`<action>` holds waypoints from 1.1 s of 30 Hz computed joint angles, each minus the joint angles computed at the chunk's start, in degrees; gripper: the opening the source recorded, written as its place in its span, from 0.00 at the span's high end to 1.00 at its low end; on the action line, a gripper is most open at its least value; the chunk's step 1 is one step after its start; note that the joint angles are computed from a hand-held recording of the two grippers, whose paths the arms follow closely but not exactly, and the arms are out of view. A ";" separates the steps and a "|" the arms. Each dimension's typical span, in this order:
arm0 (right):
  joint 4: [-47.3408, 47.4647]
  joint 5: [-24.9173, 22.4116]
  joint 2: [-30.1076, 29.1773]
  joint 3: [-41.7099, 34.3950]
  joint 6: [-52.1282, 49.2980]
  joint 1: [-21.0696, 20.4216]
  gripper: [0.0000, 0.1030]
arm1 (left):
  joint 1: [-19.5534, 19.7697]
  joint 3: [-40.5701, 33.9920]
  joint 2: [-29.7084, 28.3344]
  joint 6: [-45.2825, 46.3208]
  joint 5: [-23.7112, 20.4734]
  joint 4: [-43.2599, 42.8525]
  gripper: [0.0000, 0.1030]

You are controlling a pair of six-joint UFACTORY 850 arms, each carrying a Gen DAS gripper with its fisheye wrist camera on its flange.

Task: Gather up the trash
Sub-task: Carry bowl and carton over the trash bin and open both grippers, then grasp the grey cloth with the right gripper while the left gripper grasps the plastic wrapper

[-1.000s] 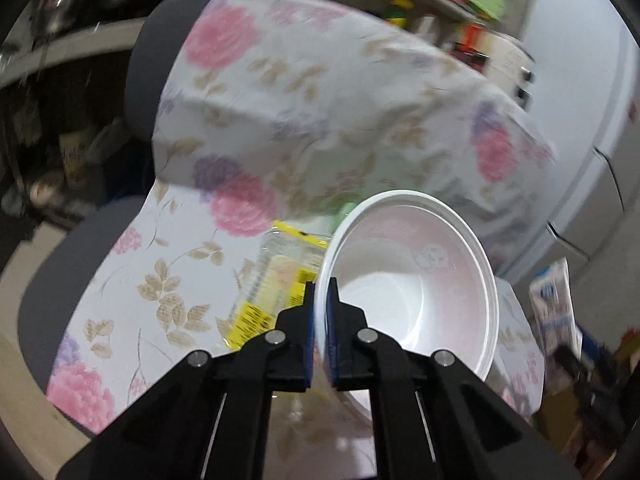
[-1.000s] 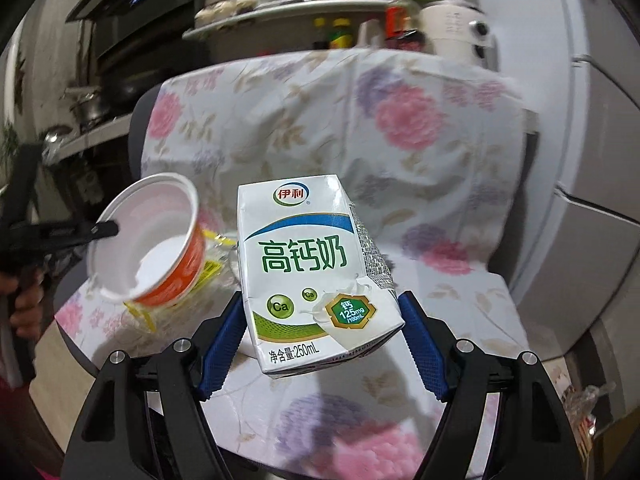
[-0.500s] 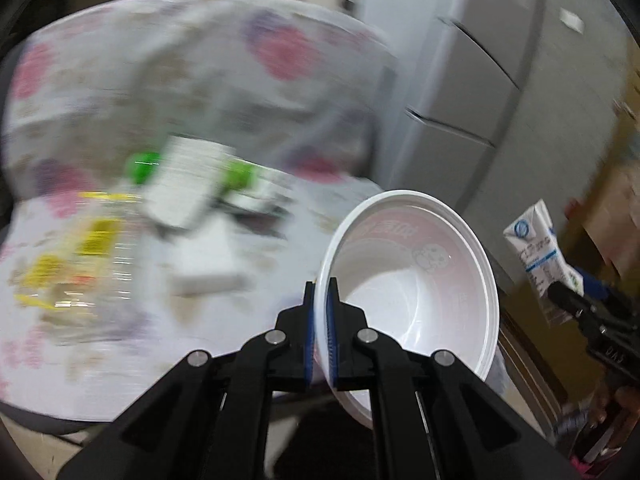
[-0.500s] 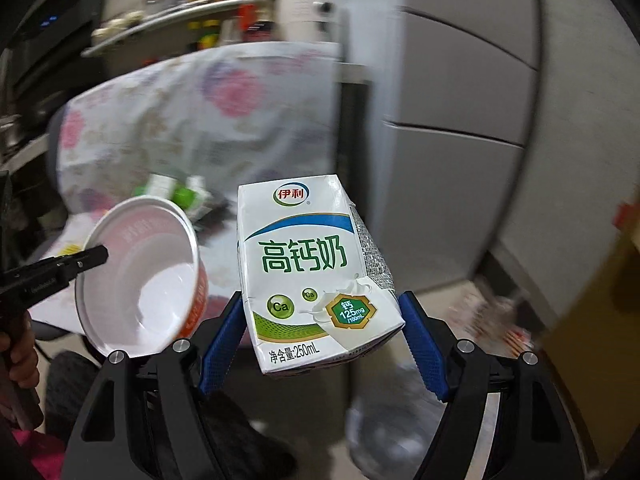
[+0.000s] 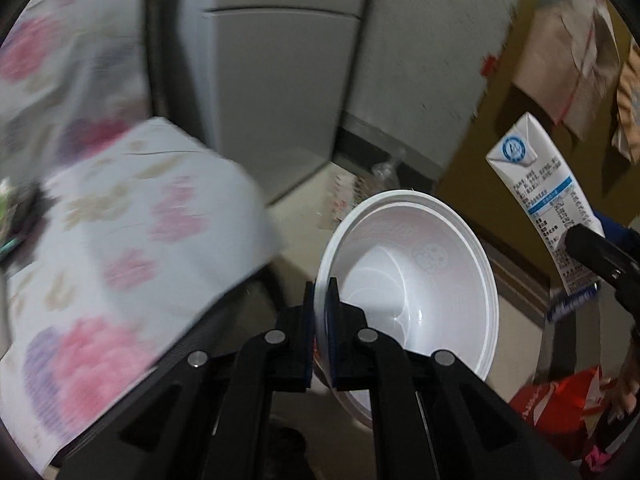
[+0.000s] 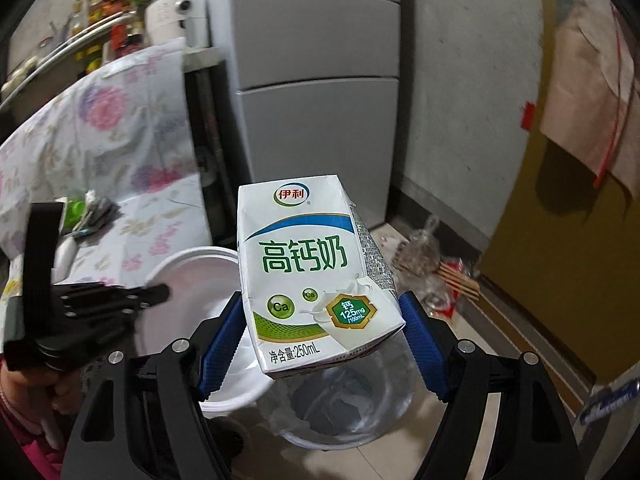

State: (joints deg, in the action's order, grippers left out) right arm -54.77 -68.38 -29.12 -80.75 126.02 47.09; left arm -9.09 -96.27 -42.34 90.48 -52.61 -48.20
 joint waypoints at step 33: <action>-7.93 12.79 -11.19 -19.62 -10.52 -2.70 0.20 | 14.72 -10.25 -3.75 -3.36 1.06 -2.14 0.45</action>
